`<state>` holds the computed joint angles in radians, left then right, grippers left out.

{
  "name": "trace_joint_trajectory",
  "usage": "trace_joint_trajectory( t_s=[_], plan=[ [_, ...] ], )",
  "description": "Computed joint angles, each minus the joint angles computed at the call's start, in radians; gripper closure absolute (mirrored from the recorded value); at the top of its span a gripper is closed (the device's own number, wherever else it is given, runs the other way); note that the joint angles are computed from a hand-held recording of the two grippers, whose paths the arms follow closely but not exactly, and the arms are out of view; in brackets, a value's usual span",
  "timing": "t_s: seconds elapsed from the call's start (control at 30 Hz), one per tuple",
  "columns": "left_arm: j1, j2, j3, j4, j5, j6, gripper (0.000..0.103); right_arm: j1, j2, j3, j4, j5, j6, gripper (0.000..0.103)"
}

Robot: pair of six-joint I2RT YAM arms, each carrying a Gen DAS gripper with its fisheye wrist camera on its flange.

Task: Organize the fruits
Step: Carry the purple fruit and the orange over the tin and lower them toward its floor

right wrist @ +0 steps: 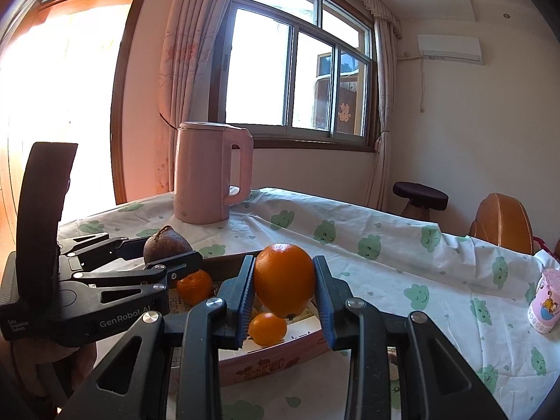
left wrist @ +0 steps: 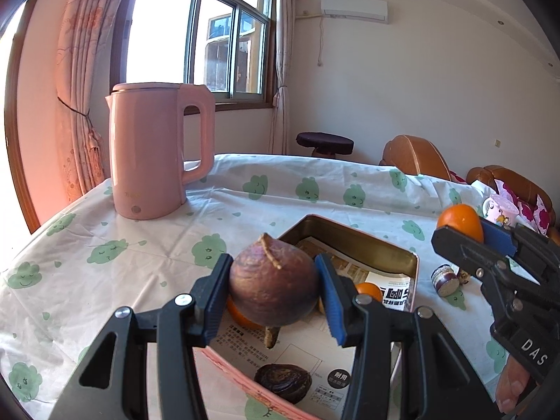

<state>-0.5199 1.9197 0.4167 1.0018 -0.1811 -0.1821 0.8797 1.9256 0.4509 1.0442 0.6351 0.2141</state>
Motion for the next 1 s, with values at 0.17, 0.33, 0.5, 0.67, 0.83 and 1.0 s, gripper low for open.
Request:
trace_joint_trajectory(
  t_s=[0.17,0.33,0.5,0.67,0.83,1.0],
  plan=[
    [0.027,0.009,0.016,-0.035,0.021,-0.001,0.053,-0.005,0.031,0.049,-0.039,-0.029,0.008,0.069],
    [0.040,0.009,0.030,-0.079,0.037,0.012,0.053,-0.008,0.068,0.105,-0.090,-0.061,0.023,0.069],
    [0.064,0.010,0.040,-0.112,0.056,0.021,0.053,-0.001,0.106,0.154,-0.133,-0.078,0.036,0.069],
    [0.068,0.019,0.049,-0.127,0.065,0.030,0.053,0.003,0.132,0.185,-0.161,-0.091,0.046,0.069],
    [0.063,0.031,0.061,-0.142,0.065,0.037,0.053,-0.006,0.142,0.194,-0.176,-0.110,0.056,0.069],
    [0.059,0.038,0.079,-0.179,0.064,0.052,0.053,-0.018,0.144,0.221,-0.232,-0.140,0.058,0.069]
  ],
)
